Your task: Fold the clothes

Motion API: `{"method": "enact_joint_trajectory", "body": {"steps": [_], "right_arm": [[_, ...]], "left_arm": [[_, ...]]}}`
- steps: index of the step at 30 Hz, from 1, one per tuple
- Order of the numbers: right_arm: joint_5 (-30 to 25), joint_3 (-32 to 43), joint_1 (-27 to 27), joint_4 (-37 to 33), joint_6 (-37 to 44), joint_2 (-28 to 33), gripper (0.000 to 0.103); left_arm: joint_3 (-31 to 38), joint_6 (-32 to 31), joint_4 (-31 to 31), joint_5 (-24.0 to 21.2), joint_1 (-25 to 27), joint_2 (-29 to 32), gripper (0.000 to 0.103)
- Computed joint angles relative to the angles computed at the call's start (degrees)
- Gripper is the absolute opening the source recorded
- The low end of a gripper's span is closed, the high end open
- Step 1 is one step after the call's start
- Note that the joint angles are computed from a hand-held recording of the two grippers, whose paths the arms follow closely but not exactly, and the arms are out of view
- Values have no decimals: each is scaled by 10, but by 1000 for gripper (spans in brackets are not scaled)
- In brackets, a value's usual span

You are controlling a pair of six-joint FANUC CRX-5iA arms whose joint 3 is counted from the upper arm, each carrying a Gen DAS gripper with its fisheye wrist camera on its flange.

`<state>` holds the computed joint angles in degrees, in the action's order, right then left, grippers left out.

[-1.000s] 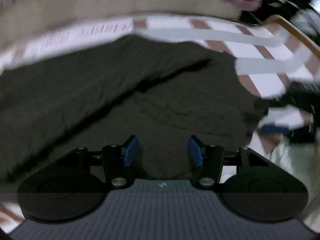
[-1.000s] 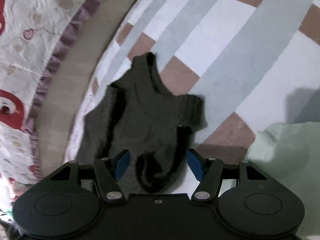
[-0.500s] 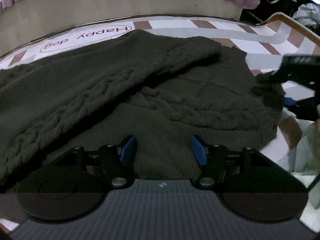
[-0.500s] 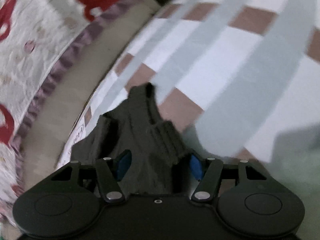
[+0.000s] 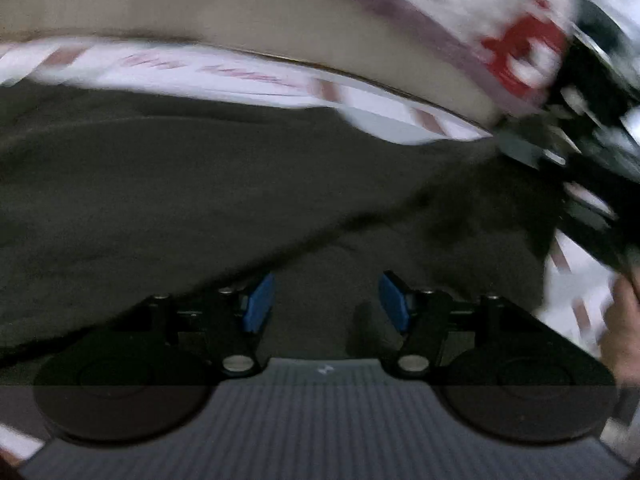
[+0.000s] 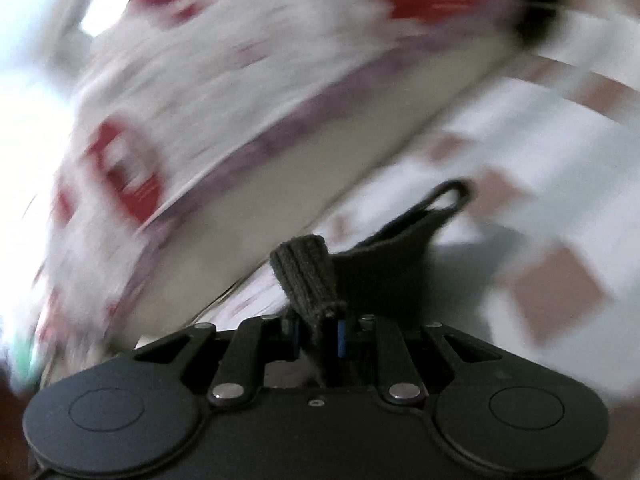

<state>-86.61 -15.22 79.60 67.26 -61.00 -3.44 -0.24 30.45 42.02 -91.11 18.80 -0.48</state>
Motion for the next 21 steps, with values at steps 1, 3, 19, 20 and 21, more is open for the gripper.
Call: {"method": "enact_joint_trajectory", "body": {"steps": [1, 3, 19, 20, 21], "right_arm": [[49, 4, -20, 17, 39, 2, 19], [141, 14, -57, 26, 100, 12, 19], [389, 12, -152, -52, 122, 45, 20], [391, 6, -151, -49, 97, 40, 23], [393, 0, -150, -46, 73, 35, 24]], "left_arm": [[15, 16, -12, 7, 3, 10, 57], [48, 49, -38, 19, 9, 30, 56], [7, 120, 55, -1, 51, 64, 58], [13, 132, 51, -4, 49, 68, 59], [24, 143, 45, -14, 47, 74, 60]]}}
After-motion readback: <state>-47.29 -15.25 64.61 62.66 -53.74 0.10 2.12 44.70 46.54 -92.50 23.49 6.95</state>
